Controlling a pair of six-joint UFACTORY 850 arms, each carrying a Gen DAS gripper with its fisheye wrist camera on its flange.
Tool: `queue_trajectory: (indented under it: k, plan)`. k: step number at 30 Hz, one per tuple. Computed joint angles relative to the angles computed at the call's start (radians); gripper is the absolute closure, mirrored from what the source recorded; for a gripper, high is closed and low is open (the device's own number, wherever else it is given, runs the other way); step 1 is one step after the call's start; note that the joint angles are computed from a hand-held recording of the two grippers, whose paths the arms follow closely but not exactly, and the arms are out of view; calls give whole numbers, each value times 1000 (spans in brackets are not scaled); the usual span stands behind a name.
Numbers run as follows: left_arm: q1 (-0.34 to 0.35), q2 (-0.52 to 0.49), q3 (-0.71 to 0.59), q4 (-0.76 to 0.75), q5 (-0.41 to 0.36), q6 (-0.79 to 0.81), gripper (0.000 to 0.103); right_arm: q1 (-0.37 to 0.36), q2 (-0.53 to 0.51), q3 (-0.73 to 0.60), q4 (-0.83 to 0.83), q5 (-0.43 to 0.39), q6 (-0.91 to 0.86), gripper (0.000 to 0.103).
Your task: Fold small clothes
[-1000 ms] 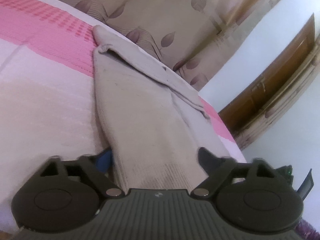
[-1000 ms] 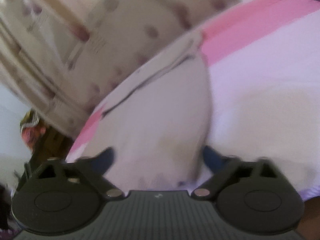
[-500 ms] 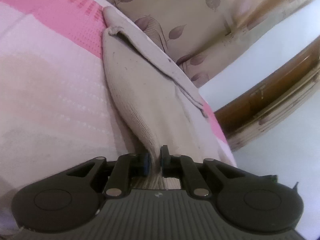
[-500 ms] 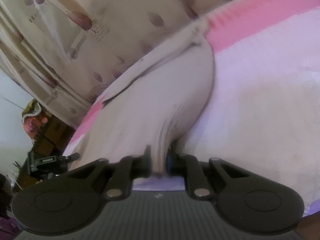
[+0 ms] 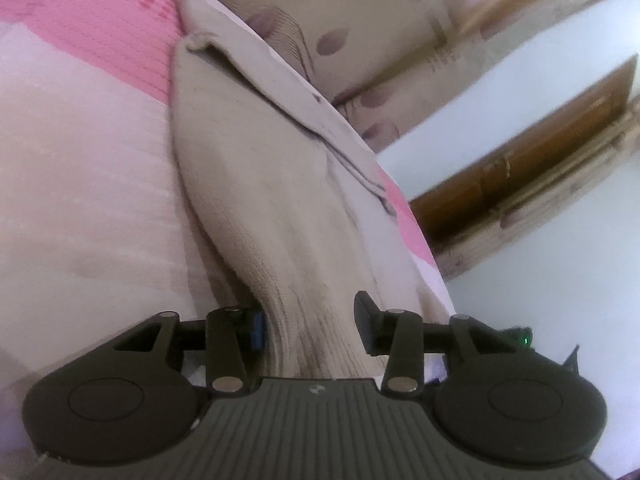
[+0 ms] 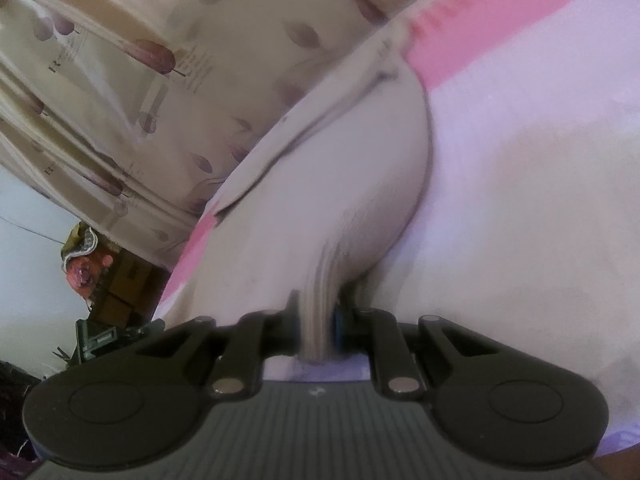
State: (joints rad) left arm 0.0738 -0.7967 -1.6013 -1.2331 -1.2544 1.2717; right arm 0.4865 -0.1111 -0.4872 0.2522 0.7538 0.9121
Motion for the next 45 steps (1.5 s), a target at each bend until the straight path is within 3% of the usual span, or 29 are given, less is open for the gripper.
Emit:
queue_trajectory:
  k: [9,10,13,16,19,25,37,45]
  plan:
    - [-22,-22,-41,19,-12,-53,57,-25,-26,-21,-50,12,25,89]
    - [-26,-12,-24,6,5,-41,59,-20,-27,-26,-35,2,-1,89]
    - [-34,31,52,-34,112,-15,95,11,-32,-49,66,-31,-163,90]
    - [-24,71,139,-140,169,17,94,40,-30,-68,162,-64,-291,90]
    - [-25,137,228,-226,228,142,94,40,-30,-40,95,30,-202,90]
    - [-21,180,277,-354,215,217,94,41,-44,-5,62,206,-94,90]
    - [-24,183,273,-404,205,238,94,39,-72,-6,78,382,-31,90]
    - [-34,191,257,-458,191,255,94,32,-76,-22,97,434,-55,90]
